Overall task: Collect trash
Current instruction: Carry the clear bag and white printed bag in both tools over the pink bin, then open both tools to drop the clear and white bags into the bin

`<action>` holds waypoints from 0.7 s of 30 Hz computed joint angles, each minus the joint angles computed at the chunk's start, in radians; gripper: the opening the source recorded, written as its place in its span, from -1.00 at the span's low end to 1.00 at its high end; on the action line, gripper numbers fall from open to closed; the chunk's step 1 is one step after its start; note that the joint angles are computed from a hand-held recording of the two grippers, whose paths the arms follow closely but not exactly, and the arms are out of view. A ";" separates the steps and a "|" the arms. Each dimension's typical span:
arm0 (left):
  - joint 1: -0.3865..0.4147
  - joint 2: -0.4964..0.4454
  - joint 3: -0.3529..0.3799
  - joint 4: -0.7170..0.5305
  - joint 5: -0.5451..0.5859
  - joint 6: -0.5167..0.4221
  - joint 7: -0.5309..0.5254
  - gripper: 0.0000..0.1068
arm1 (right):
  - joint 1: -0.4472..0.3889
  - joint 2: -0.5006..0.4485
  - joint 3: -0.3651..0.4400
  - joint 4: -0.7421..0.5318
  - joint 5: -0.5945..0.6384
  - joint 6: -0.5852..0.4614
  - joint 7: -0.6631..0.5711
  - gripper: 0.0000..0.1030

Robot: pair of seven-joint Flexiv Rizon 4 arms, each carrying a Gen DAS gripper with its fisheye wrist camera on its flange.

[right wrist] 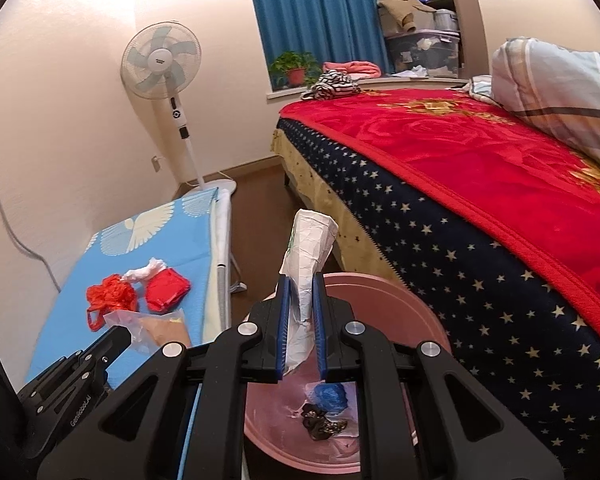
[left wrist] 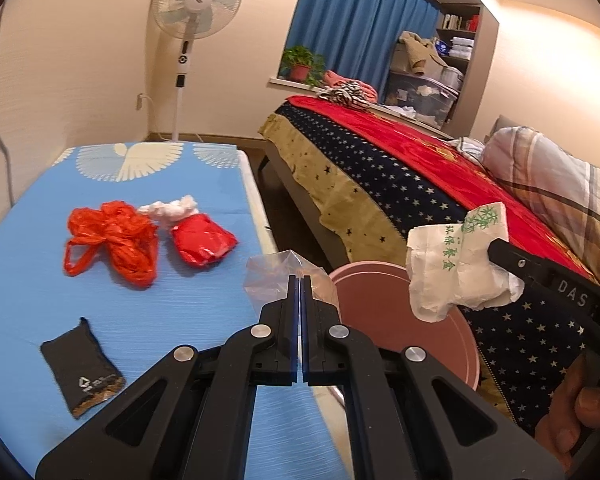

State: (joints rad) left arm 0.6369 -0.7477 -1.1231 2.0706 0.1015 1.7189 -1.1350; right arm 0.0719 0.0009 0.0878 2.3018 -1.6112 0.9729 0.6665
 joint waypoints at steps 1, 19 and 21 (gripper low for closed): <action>-0.003 -0.005 -0.003 -0.002 0.002 -0.005 0.004 -0.99 | -0.001 0.000 -0.001 0.002 0.005 -0.001 -0.002 -0.77; -0.072 -0.030 -0.009 -0.011 -0.036 -0.061 0.073 -0.99 | -0.006 0.044 0.012 0.059 0.115 -0.066 -0.028 -0.69; -0.070 -0.037 -0.020 -0.013 -0.045 -0.085 0.086 -0.98 | 0.000 0.050 0.020 0.063 0.147 -0.093 -0.039 -0.61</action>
State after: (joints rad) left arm 0.5667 -0.7849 -1.1429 2.0576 0.0568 1.6341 -1.0487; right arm 0.0718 0.0505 0.1078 2.3646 -1.4640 0.8804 0.6273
